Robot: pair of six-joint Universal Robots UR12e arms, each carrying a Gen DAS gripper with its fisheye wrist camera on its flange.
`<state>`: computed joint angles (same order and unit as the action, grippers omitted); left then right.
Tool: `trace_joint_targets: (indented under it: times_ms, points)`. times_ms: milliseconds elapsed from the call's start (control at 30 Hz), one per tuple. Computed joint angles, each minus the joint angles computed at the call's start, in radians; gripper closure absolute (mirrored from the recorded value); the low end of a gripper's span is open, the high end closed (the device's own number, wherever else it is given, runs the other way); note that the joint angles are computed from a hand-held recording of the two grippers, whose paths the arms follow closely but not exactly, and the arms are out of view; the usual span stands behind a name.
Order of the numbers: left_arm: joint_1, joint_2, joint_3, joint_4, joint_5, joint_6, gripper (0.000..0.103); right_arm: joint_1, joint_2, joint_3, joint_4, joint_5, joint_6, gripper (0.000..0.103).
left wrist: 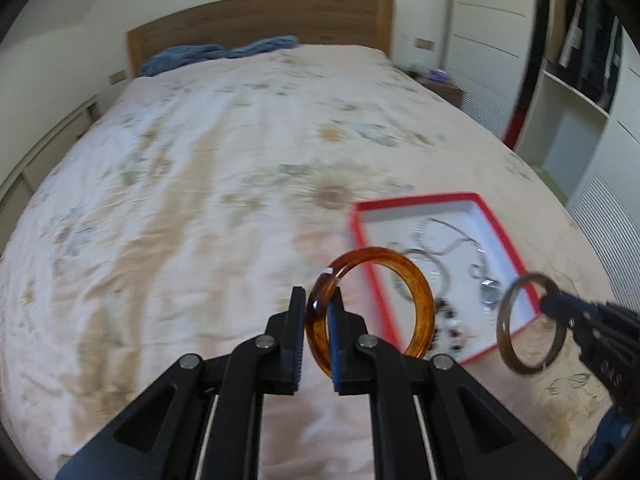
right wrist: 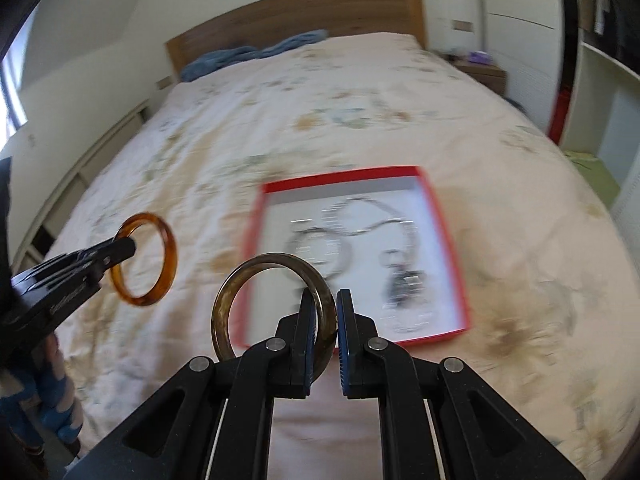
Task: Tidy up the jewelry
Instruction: 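Carry both bangles into the red box and open both tools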
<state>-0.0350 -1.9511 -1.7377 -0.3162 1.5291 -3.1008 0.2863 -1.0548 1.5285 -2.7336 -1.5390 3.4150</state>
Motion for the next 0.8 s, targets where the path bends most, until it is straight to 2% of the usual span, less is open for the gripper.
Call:
trace_joint_targets:
  times_ms: [167,300,567,800]
  points:
    - [-0.055,-0.077,0.081,-0.063,0.005,0.019,0.094,-0.035,0.026,-0.017,0.018,-0.032,-0.039,0.093]
    - [-0.082,-0.128,0.127,-0.102,0.026,0.024,0.094,-0.046,0.063,-0.045,0.043,-0.04,-0.098,0.093]
    - [-0.092,-0.181,0.166,-0.153,0.058,0.022,0.094,-0.052,0.112,-0.072,0.081,-0.015,-0.157,0.093]
    - [-0.092,-0.186,0.163,-0.139,0.06,-0.002,0.093,-0.053,0.123,-0.069,0.082,-0.021,-0.171,0.093]
